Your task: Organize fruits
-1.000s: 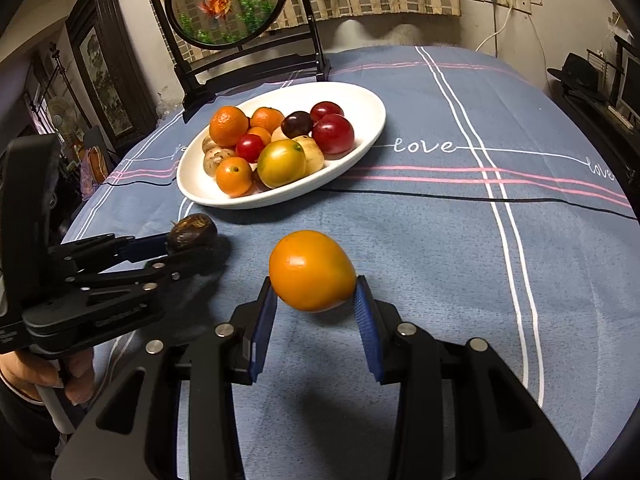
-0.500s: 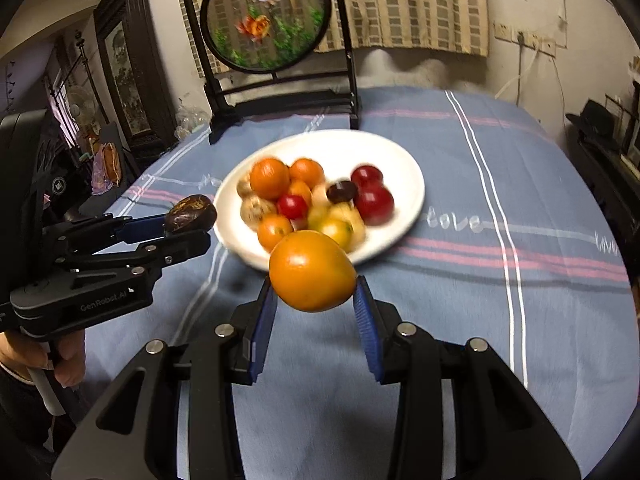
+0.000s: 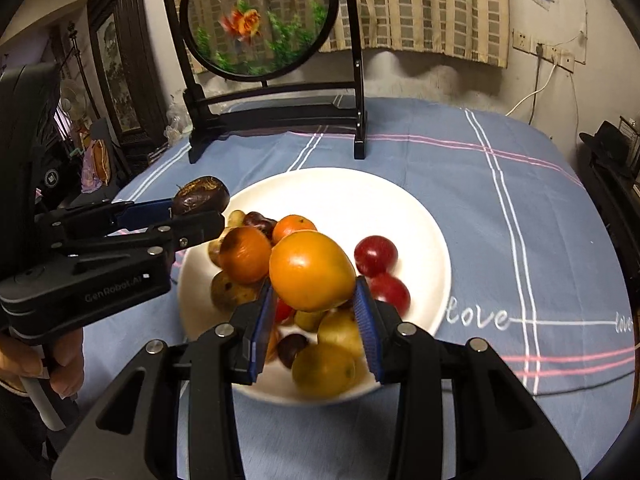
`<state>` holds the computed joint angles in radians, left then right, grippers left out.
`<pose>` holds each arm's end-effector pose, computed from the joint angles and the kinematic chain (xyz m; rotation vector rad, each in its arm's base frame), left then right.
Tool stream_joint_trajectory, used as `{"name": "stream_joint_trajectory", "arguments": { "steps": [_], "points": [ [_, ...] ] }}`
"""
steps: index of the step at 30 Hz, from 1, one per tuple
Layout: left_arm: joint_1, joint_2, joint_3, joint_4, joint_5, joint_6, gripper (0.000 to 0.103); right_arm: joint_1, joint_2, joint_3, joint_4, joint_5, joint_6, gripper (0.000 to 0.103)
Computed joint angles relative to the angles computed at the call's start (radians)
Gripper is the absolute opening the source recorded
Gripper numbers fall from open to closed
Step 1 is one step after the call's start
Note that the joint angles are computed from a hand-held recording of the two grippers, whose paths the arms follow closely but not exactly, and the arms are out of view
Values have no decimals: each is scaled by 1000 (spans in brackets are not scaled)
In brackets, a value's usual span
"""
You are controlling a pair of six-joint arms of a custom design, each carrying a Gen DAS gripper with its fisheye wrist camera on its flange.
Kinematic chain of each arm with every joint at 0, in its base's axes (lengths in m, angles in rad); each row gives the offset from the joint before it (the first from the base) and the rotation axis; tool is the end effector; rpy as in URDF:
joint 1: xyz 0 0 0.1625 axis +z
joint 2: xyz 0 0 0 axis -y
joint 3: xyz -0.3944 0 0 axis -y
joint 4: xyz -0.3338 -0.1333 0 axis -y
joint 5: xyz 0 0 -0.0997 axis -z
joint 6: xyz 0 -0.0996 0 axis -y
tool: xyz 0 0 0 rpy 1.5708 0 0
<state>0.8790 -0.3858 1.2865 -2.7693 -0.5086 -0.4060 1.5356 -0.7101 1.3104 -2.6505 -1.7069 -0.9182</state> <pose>-0.2656 -0.6659 0.0322 0.1213 2.2028 -0.9548 0.0948 -0.7123 0.1895 1.1368 -2.5128 0.5126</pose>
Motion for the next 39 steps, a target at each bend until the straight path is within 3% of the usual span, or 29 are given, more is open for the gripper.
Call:
{"name": "stream_joint_trajectory", "arguments": {
  "steps": [11, 13, 14, 15, 16, 20, 30, 39],
  "points": [
    [60, 76, -154, 64, -10, 32, 46, 26, 148, -170, 30, -91, -19, 40],
    [65, 82, -171, 81, -12, 13, 47, 29, 155, -168, 10, -112, -26, 48],
    [66, 86, -176, 74, -7, 11, 55, 30, 154, -159, -9, -116, -30, 54],
    [64, 90, -176, 57, 2, 19, 70, 27, 148, -141, -36, -105, -34, 64],
    [57, 101, -178, 24, 29, 42, 75, 25, 142, -129, -58, -86, -44, 64],
    [41, 104, -167, 15, 62, 63, 80, 20, 109, -84, -100, -65, -56, 64],
    [-12, 14, 38, 32, 68, -97, 91, -18, -34, 92, -157, -42, -69, 64],
    [-123, -64, 304, 98, 145, -375, 99, -68, -170, 321, -284, -66, -70, 65]
  ]
}}
